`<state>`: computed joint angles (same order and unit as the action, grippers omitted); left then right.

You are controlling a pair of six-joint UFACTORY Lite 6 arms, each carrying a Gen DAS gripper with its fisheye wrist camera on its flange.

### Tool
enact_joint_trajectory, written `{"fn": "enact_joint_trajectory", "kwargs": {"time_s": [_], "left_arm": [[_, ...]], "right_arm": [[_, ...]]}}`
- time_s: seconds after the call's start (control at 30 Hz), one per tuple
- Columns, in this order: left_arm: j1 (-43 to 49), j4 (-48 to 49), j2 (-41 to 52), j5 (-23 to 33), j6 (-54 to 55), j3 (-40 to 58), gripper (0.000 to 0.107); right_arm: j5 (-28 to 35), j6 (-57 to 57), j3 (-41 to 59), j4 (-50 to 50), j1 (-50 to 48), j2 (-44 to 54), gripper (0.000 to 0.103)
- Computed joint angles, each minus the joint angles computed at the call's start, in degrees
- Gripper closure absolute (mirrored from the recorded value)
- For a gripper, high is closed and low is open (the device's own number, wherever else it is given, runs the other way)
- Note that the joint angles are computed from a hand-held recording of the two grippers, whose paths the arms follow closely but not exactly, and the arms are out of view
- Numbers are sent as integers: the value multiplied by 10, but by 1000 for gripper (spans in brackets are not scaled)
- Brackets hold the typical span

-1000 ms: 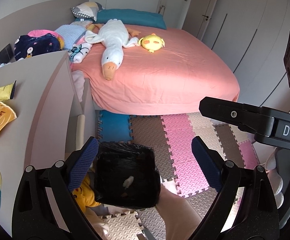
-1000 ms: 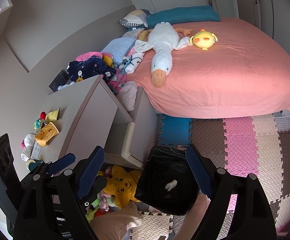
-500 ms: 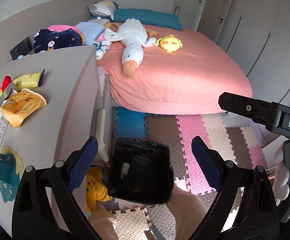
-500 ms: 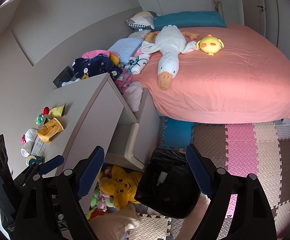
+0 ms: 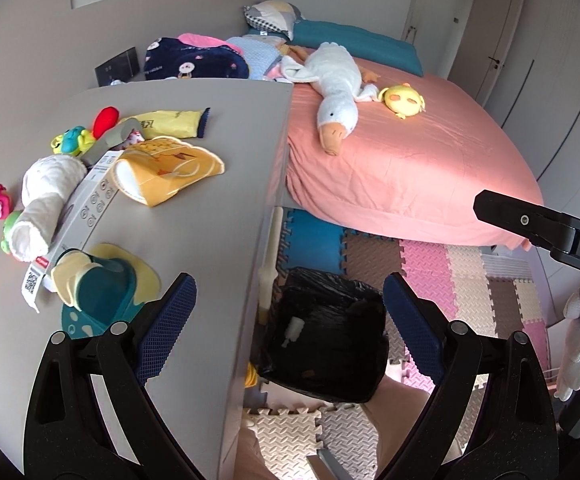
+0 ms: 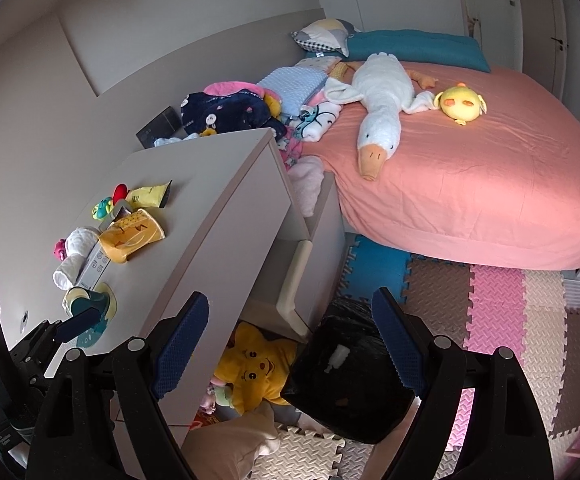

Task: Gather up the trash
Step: 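Open the right tool to drop the foam piece into the bin, then grasp the teal-and-cream cup holder with the left tool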

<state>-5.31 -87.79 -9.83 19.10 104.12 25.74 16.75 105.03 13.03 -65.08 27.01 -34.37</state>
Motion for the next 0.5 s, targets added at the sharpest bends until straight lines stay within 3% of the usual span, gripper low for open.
{"fn": "enact_joint_trajectory", "kwargs": {"time_s": [0.17,0.5], "left_arm": [[87,19,9,26,22,6,16],[220,-1,108,62,115,66,16]], "right_arm": [[0,160,48,-145,42,92,19],[-9,327,144,-308,78,246,19]]}}
